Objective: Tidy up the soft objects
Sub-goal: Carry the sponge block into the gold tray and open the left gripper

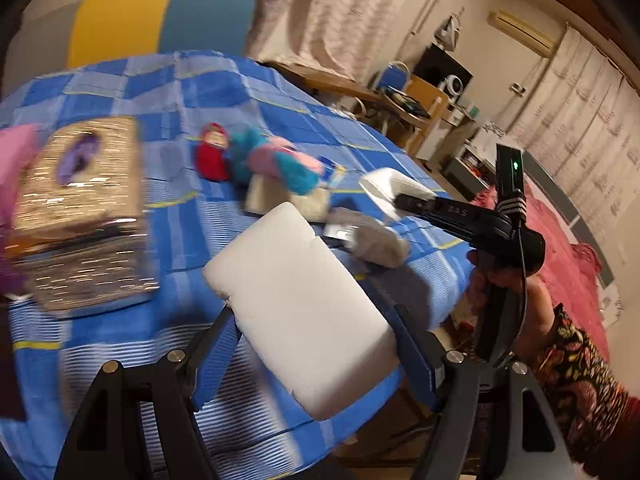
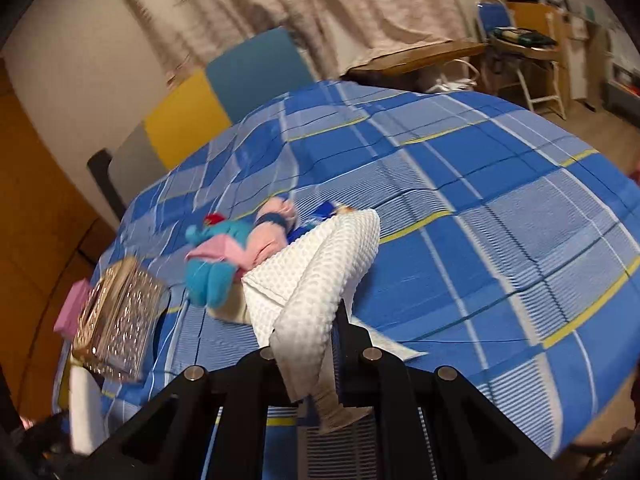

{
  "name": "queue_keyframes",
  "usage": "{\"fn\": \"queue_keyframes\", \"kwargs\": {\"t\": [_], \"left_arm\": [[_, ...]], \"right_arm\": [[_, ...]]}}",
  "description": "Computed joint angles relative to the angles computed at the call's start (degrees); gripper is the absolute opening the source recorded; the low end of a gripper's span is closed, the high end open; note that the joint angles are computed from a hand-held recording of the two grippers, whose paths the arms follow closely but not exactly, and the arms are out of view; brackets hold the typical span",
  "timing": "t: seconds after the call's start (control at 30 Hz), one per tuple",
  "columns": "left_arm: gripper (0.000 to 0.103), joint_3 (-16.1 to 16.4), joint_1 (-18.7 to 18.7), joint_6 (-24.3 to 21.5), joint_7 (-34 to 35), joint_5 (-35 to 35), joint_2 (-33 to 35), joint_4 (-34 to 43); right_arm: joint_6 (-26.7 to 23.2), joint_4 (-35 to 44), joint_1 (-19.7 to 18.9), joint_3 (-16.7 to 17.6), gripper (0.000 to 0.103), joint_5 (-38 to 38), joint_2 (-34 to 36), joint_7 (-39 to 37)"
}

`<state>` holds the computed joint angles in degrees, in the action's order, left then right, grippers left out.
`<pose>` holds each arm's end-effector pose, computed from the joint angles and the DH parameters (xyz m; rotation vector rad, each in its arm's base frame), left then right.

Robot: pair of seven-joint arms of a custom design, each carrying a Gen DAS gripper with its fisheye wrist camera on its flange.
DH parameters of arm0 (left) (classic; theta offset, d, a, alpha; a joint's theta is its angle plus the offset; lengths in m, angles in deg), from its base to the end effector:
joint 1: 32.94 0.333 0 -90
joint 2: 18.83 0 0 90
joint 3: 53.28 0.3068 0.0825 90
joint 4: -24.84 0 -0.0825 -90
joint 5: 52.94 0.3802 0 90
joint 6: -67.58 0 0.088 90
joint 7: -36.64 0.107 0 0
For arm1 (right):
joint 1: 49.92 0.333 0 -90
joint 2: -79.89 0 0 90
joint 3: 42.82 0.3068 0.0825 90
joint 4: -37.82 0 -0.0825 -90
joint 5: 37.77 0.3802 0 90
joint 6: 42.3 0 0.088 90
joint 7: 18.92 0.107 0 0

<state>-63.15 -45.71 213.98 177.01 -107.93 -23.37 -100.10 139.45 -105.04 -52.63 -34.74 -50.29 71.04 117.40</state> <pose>0.5122 -0.2027 0.4609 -1.3831 2.5426 -1.2110 0.4980 0.0680 0.4344 -1.2171 2.0183 -0.4629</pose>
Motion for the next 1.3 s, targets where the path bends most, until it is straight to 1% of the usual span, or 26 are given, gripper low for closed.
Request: {"fn": "queue_keyframes", "kwargs": {"t": [0.1,0.17,0.2,0.27,0.33,0.47,0.53,0.63,0.7,0.83,0.87,0.93,0.97,1.0,1.07,1.23,1.3], "left_arm": [[0.076,1.6,0.9,1.5,3.8,-2.8,-2.4,-2.2],[0.076,2.6,1.7,2.4,4.4,-3.3,-2.7,-2.5],[0.076,3.0,2.1,2.8,4.4,-3.5,-3.0,-2.7],[0.076,4.1,3.0,3.0,5.0,-4.9,-3.4,-2.9],[0.076,4.8,4.1,3.8,4.8,-4.9,-3.4,-2.7],[0.076,6.2,6.6,4.0,3.1,-4.5,-2.2,-1.0],[0.076,7.0,8.1,3.4,2.4,-4.8,-1.3,0.5],[0.076,7.8,10.7,1.7,1.4,-5.2,0.7,3.3],[0.077,8.0,12.5,0.0,0.2,-4.7,2.6,5.7],[0.077,7.4,16.3,-1.2,-5.7,0.3,8.8,12.1],[0.077,7.0,17.1,-1.1,-7.2,1.8,10.4,13.6],[0.077,6.6,18.8,-2.8,-10.8,5.6,14.1,17.6],[0.077,6.5,19.2,-2.5,-13.4,8.1,16.2,19.7],[0.077,6.4,19.7,-3.2,-15.8,10.2,18.5,22.3],[0.077,5.7,20.9,-4.4,-18.8,12.5,21.7,25.8],[0.078,4.6,22.3,-6.7,-27.4,19.5,30.6,36.4],[0.081,4.3,22.4,-6.3,-30.3,22.5,32.8,39.1]], "right_arm": [[0.2,0.2,-1.5,1.8,0.011,-2.5,0.4,0.6],[0.4,0.4,-2.5,2.7,0.011,-4.0,0.7,1.8],[0.4,0.5,-4.2,4.2,0.011,-5.7,0.7,3.3],[0.5,0.4,-4.9,4.6,0.011,-7.2,0.4,4.6],[0.5,0.6,-8.1,7.4,0.011,-10.7,0.2,7.6],[-0.3,1.8,-13.8,12.9,0.011,-20.5,-0.3,14.9],[-0.8,2.4,-15.5,14.9,0.011,-25.4,-0.8,18.4],[-1.3,3.2,-16.6,16.6,0.011,-31.2,-1.3,23.8],[-1.8,3.8,-18.5,18.9,0.011,-36.2,-1.9,29.4],[-2.1,4.5,-19.9,21.3,0.011,-43.0,-3.2,39.6],[-2.5,4.7,-19.7,21.5,0.011,-44.2,-3.5,41.3],[-3.4,5.1,-18.6,21.7,0.011,-46.1,-3.9,44.2],[-4.0,5.4,-17.8,21.5,0.011,-46.6,-4.0,45.0],[-4.6,5.7,-16.9,21.2,0.011,-47.0,-4.0,45.6],[-5.6,6.3,-15.0,20.6,0.011,-47.6,-4.1,46.8],[-8.5,7.6,-11.1,19.5,0.011,-49.7,-4.7,51.2],[-9.4,7.9,-9.4,18.8,0.011,-50.2,-4.9,52.5]]}}
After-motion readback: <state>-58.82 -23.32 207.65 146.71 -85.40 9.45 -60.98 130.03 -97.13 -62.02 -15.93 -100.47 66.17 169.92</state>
